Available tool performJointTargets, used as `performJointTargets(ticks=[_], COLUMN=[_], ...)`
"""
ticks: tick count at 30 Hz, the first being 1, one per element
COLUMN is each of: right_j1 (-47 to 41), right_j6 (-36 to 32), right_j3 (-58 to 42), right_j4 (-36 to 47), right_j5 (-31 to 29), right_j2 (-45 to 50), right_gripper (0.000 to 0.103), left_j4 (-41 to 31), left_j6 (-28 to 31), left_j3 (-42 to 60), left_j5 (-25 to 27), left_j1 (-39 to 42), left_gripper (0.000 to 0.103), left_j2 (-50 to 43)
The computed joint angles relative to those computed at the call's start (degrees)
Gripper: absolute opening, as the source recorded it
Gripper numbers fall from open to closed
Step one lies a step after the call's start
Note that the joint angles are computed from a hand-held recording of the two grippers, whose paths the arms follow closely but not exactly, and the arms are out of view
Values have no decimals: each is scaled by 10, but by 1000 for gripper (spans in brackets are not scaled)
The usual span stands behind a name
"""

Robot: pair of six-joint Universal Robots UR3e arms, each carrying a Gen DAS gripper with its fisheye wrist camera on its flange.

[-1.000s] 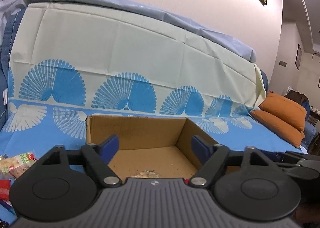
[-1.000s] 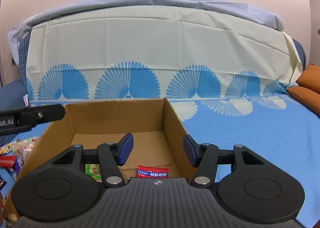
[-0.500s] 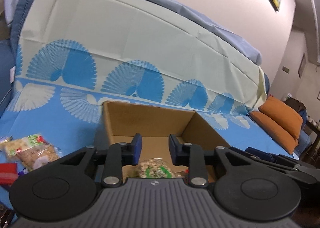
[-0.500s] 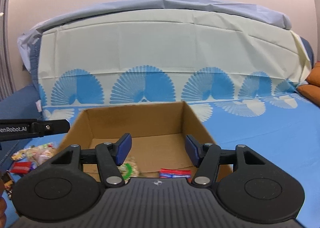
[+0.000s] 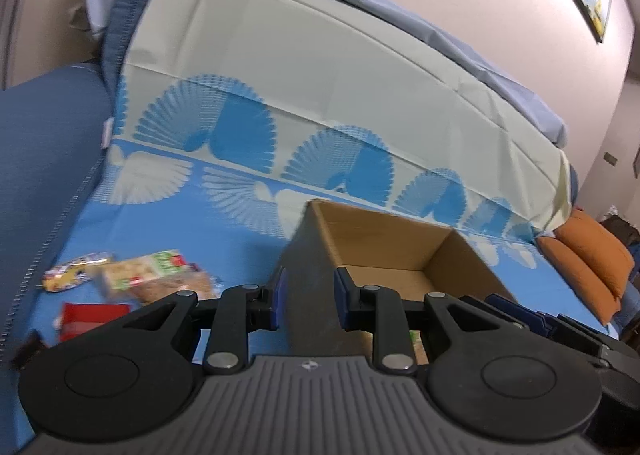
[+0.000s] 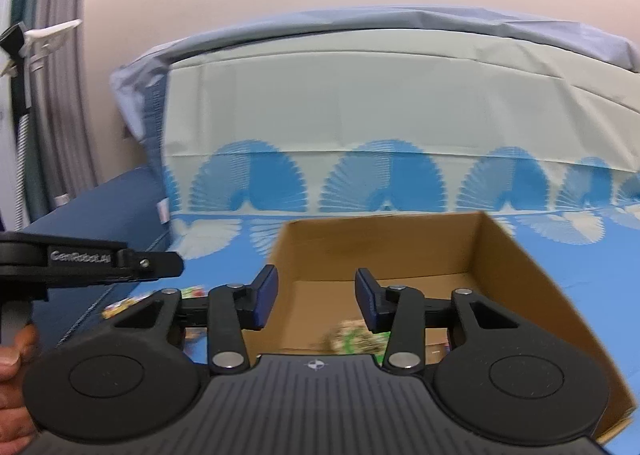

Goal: Organize snacks
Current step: 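Move both tools back to the snack pile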

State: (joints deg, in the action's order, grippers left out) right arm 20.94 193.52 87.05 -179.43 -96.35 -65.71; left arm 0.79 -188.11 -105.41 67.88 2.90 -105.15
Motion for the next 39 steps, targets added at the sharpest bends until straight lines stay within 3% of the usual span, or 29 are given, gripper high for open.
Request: performJointTargets(ticks=[15,19,26,30,33,39], right_j1=[124,138,137,134,133,149], right_j6=[-63,-51,-7,18,25,6], right_j3=[-187,-239,-357,-450,-518,-593], right_j4=[20,63,237,340,414,506], right_j5=[5,23,75,99,115,70], right_j2=[143,174,234,284,320,363], right_gripper=[36,36,38,43,52,52], left_j4=[-147,-195,-338,-392,-395,-416], left_j6=[-22,-24,-63,-76,-94,-117], left_j3=[-43,-29,14,42,55,107], left_j5=[-4,26,48,60,84,132], left_j1=[125,135,174,174,161,132], left_gripper=[28,28,30,40,58,71], left_j2=[75,76,56,31,15,-35])
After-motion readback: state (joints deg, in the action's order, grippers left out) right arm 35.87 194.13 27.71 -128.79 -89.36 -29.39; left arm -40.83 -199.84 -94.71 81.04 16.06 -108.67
